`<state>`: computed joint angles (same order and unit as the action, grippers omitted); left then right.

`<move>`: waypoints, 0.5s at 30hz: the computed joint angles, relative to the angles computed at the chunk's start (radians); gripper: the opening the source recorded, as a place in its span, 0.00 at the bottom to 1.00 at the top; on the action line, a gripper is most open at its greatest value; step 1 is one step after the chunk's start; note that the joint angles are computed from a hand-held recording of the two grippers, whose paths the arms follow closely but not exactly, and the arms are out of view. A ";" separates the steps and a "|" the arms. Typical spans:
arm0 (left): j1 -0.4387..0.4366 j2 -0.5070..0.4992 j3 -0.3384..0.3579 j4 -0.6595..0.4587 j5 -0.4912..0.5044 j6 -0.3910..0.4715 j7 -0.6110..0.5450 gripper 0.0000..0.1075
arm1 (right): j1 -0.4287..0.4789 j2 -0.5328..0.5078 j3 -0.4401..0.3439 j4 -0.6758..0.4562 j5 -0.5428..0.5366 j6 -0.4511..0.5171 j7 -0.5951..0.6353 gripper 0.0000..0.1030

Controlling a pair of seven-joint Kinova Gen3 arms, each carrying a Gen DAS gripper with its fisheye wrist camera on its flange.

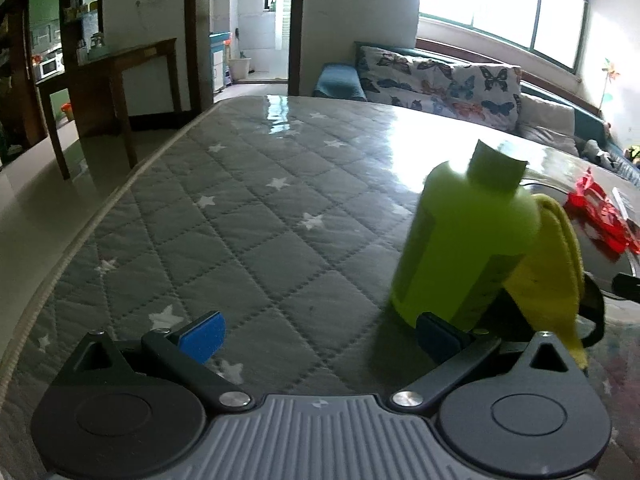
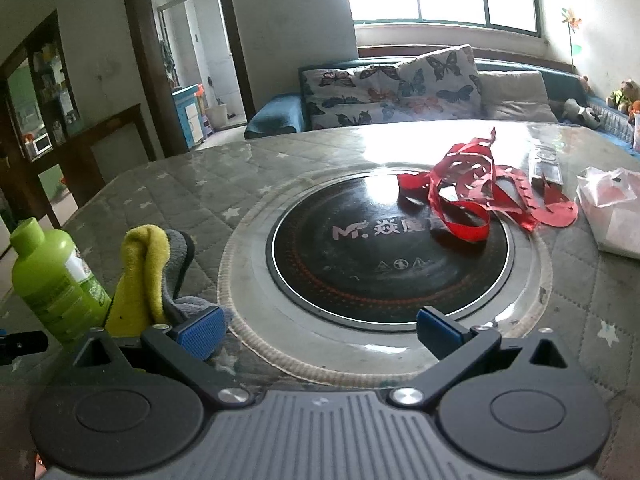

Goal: Clean container

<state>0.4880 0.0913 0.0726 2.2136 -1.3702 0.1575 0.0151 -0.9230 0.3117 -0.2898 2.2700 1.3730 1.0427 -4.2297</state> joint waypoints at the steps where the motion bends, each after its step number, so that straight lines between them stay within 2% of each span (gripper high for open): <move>1: -0.001 -0.003 0.001 0.003 -0.007 -0.008 0.006 0.96 | -0.004 0.001 -0.001 0.000 0.001 0.006 -0.001 1.00; 3: 0.008 -0.008 -0.005 0.008 -0.052 -0.015 0.043 0.96 | -0.002 -0.004 -0.004 -0.001 0.002 -0.004 0.008 1.00; 5: 0.002 -0.013 0.011 0.009 -0.051 -0.008 0.031 0.96 | -0.006 -0.003 -0.005 -0.001 0.007 -0.002 0.004 1.00; 9: -0.021 -0.018 0.036 0.006 0.072 -0.023 -0.093 0.96 | -0.015 -0.005 -0.011 0.001 0.020 0.004 -0.002 1.00; 13: -0.002 -0.019 0.035 -0.005 0.205 0.000 -0.211 0.96 | -0.029 -0.001 -0.017 -0.008 0.018 0.025 0.014 1.00; 15: 0.019 -0.016 0.029 -0.012 0.223 0.023 -0.225 0.96 | -0.038 0.002 -0.018 -0.016 0.011 0.037 0.029 1.00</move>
